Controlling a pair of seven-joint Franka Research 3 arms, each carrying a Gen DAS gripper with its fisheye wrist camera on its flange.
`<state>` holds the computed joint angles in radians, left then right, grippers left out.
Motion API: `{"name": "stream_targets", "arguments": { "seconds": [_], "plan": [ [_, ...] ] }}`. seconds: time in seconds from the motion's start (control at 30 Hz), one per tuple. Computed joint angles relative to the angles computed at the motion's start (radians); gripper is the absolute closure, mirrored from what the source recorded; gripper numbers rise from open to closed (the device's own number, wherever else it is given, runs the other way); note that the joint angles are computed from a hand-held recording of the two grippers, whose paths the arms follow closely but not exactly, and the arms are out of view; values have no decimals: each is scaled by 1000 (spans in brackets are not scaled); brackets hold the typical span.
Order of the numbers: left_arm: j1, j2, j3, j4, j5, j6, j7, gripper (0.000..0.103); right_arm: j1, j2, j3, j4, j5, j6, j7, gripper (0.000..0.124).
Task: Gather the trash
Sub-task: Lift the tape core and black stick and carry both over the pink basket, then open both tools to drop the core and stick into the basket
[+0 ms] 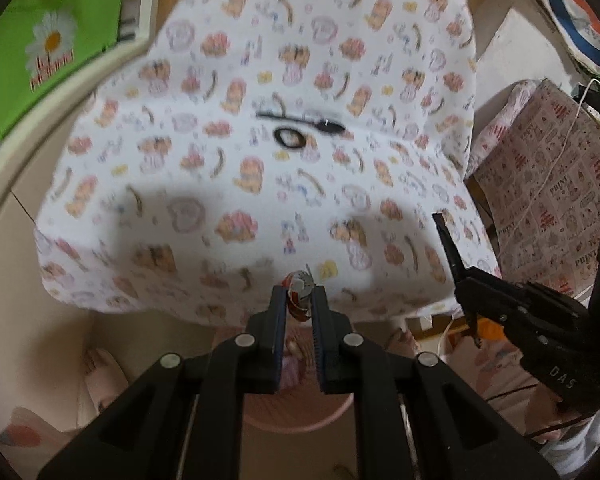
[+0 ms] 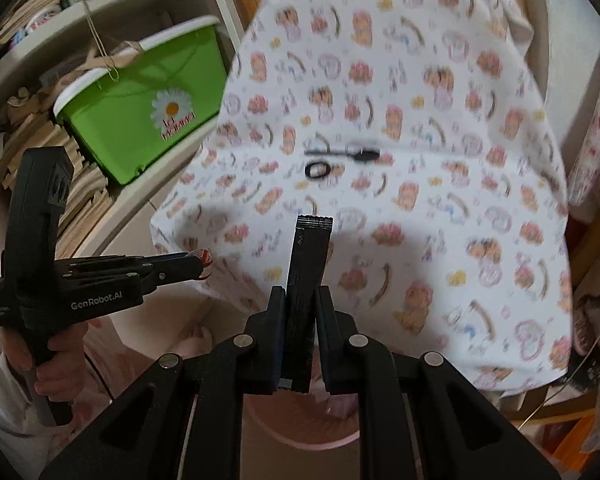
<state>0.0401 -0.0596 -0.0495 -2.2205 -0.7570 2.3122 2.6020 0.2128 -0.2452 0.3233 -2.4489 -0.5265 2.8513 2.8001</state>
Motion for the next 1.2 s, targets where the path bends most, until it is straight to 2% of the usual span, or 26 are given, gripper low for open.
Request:
{"name": "stream_targets", "arguments": {
  "seconds": [0.13,0.27,0.4,0.47,0.67,0.83,0.97,1.07,1.2],
  "plan": [
    [9,22,0,15,32,-34,-29,92,28,24,-22,-7,51,9,-42,108],
    [13,24,-7,2,68,-20,-38,92,55,45,-47,-22,125,34,-84,108],
    [15,33,-11,-8,116,-9,-60,92,113,80,-96,-37,284,71,-195,108],
    [18,49,-11,-1,145,-32,-80,92,139,100,-113,-33,364,72,-263,108],
    [31,91,-23,22,188,-70,-112,92,175,165,-122,5,448,29,-355,108],
    [45,172,-39,78,242,-150,-190,92,215,240,-139,53,498,-22,-420,108],
    [54,241,-55,118,301,-184,-276,92,237,317,-143,96,681,-60,-589,108],
    [63,267,-68,127,334,-178,-312,92,258,365,-164,123,683,-97,-588,108],
    [64,277,-80,105,383,-130,-333,92,269,414,-184,140,685,-119,-560,108]
  ]
}}
